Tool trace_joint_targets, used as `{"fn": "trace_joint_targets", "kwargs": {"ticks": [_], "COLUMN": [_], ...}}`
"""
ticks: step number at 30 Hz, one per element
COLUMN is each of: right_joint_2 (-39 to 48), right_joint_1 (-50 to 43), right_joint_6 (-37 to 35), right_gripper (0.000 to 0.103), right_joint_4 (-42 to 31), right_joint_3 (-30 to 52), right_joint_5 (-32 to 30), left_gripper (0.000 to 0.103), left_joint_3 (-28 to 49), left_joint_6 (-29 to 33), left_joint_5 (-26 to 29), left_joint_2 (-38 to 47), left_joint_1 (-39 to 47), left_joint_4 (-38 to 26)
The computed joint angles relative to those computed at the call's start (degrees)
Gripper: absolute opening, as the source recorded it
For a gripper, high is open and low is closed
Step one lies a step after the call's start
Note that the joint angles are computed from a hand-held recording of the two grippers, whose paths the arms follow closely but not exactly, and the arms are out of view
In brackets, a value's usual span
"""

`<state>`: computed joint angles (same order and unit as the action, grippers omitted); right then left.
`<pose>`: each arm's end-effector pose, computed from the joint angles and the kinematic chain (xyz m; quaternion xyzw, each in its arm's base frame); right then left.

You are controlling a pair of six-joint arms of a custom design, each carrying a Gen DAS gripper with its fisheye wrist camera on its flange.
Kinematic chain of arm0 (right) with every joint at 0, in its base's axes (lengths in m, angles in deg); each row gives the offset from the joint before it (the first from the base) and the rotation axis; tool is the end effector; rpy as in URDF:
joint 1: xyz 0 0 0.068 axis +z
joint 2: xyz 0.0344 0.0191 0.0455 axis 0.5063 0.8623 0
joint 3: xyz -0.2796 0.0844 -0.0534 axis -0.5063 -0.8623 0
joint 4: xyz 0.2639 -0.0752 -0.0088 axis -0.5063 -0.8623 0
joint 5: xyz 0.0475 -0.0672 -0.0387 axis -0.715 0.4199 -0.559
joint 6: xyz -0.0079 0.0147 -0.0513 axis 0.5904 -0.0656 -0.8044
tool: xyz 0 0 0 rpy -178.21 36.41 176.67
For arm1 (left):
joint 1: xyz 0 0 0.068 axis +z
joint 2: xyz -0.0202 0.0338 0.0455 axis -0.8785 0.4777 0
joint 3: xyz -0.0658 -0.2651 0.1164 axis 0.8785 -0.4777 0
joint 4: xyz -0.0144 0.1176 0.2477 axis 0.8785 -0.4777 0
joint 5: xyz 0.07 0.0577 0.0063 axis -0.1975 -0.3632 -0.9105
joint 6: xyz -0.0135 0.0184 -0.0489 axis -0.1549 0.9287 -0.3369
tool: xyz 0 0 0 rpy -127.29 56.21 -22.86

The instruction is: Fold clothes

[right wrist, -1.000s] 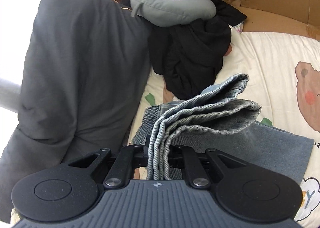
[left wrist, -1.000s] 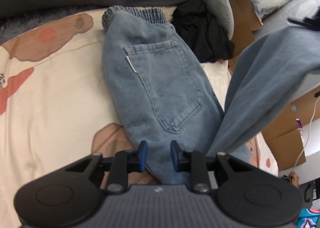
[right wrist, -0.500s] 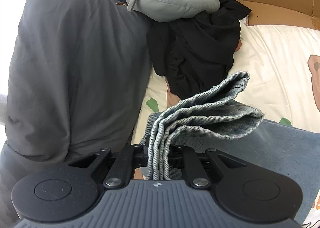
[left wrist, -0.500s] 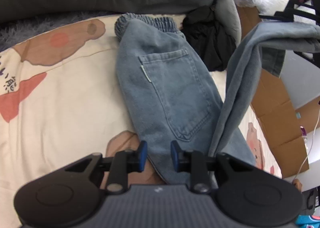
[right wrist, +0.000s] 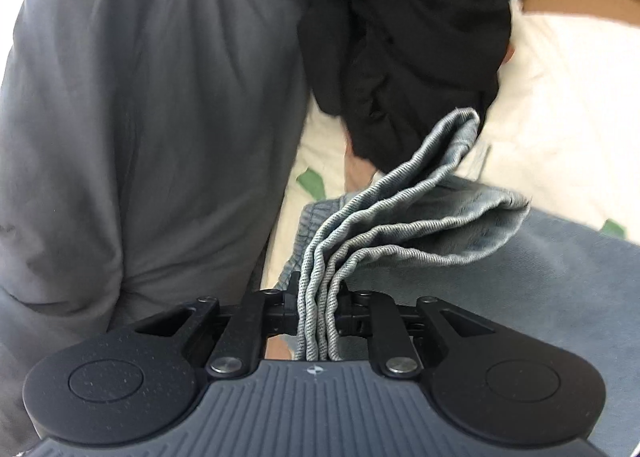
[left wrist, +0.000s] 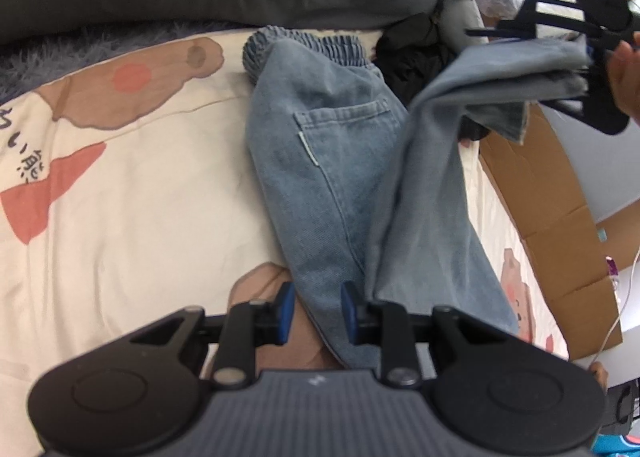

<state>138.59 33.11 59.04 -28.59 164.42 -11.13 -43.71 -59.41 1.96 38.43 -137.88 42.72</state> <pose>0.4944 0.0384 0.3583 0.2200 0.9157 0.2862 0.1763 0.0636 -0.1797 0.2142 -0.2716 0.8948 -0.2133 0.2831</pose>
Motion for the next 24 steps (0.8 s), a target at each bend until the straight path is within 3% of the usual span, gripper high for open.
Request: {"fn": "trace_joint_targets", "kwargs": {"ticks": [4, 6, 9, 14, 21, 24], "right_joint_2": [-3.72, -5.46, -7.77, -13.51, -21.51, -24.30], "right_joint_1": [-1.24, -1.79, -3.06, -6.11, -12.03, -14.97], "right_joint_6": [3.27, 2.27, 1.01, -1.33, -4.52, -6.29], "right_gripper": [0.030, 0.041, 0.041, 0.041, 0.041, 0.041], "right_joint_4": [6.69, 8.61, 9.45, 11.82, 14.22, 14.27], "right_joint_3": [-7.51, -9.68, -12.44, -22.04, -37.58, -42.81], "right_joint_5": [-4.91, -6.00, -7.03, -6.80, -6.33, -6.24], "left_gripper": [0.027, 0.027, 0.030, 0.045, 0.058, 0.059], "left_joint_3": [0.27, 0.69, 1.67, 2.50, 2.31, 1.33], "left_joint_6": [-1.33, -2.00, -1.47, 0.63, 12.96, 22.10], "left_joint_5": [-0.29, -0.63, -1.00, -1.39, -1.84, -0.16], "left_joint_2": [-0.17, -0.10, 0.31, -0.44, -4.76, -7.88], "left_joint_1": [-0.17, -0.30, -0.28, 1.45, 12.12, 18.57], "left_joint_4": [-2.19, -3.68, -5.76, -8.90, -8.17, -4.85]}}
